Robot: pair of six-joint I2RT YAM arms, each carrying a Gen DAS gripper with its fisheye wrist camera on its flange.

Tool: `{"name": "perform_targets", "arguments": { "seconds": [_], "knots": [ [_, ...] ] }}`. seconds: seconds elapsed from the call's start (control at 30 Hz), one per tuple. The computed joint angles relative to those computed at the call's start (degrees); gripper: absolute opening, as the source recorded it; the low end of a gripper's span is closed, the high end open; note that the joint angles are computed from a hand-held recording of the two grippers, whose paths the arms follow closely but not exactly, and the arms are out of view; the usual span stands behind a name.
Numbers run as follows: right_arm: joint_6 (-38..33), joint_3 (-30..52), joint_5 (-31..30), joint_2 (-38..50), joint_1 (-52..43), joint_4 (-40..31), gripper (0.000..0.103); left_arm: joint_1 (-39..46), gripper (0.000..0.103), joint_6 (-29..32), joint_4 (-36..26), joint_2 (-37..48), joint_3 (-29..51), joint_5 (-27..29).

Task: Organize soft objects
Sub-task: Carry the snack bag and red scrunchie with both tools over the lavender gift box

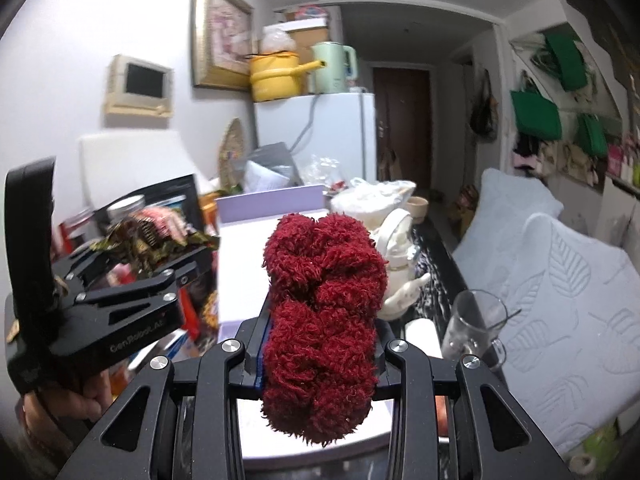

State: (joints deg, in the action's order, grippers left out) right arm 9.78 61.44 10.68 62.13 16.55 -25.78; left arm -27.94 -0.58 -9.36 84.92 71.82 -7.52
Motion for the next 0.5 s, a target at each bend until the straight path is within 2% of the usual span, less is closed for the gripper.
{"name": "perform_targets", "arguments": {
  "seconds": [0.27, 0.5],
  "knots": [
    [1.25, 1.87, -5.44, 10.06, -5.56, 5.83, 0.036, 1.96, 0.062, 0.89, 0.95, 9.84, 5.25, 0.31],
    [0.67, 1.87, -6.64, 17.32, -7.22, 9.87, 0.036, 2.17, 0.062, 1.51, -0.72, 16.24, 8.82, 0.22]
  ]
}}
